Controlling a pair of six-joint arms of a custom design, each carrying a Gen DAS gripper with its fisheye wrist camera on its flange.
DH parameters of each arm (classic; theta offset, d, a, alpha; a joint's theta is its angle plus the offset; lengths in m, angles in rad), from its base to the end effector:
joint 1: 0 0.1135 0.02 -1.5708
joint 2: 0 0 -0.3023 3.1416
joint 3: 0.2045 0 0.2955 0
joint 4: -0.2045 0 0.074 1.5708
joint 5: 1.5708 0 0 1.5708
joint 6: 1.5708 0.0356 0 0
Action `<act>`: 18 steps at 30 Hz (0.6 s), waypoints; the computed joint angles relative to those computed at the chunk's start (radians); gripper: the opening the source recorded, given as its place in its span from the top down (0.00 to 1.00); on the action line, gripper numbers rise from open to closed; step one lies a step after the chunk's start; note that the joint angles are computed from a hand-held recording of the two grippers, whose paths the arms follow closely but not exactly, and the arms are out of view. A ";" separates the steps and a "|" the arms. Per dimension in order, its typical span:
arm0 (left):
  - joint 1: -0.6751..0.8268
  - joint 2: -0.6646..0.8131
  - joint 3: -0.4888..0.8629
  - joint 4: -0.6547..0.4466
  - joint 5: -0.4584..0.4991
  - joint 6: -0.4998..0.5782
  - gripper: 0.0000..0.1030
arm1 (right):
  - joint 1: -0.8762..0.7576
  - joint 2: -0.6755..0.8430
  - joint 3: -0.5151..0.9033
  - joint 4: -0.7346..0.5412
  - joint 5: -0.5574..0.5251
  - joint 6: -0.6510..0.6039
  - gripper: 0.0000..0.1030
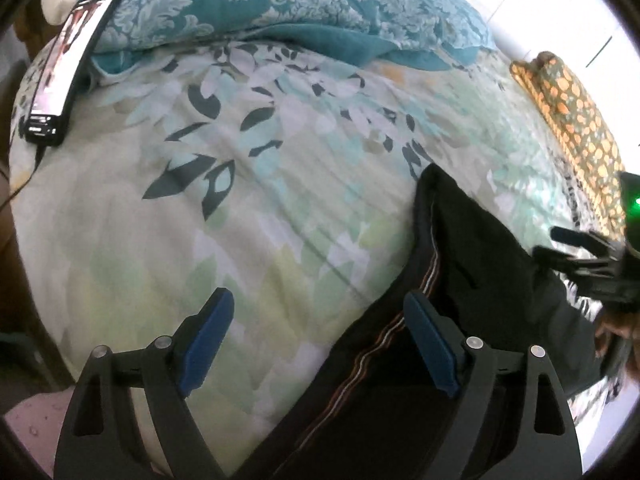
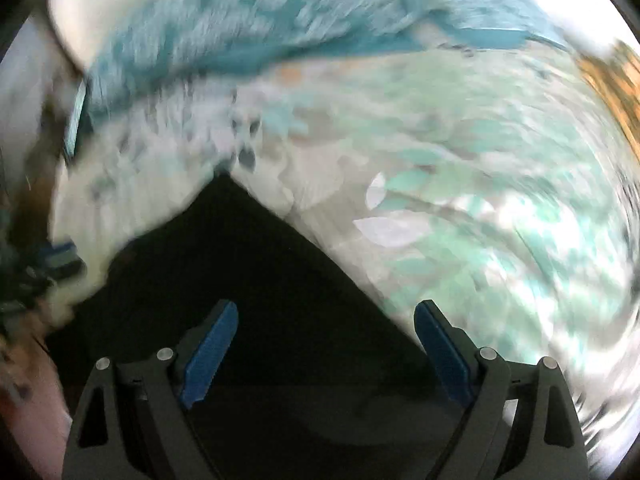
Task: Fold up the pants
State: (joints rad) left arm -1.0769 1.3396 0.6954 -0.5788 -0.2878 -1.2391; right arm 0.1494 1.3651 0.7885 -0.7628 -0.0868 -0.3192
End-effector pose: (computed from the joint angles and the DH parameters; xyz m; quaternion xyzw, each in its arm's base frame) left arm 0.1298 -0.2197 0.1803 -0.1037 0.9695 -0.1002 0.1981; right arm 0.2553 0.0415 0.1954 -0.2353 0.9641 0.0332 0.1186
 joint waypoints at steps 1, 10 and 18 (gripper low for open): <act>0.001 0.005 0.003 -0.002 0.000 0.007 0.14 | 0.014 0.070 0.019 0.008 0.035 -0.021 0.23; 0.025 -0.006 0.007 0.018 -0.008 0.047 0.14 | 0.138 0.038 0.011 0.060 0.244 -0.020 1.00; -0.013 0.018 0.038 -0.014 -0.058 0.061 0.14 | -0.001 0.074 0.044 0.114 0.073 0.112 0.65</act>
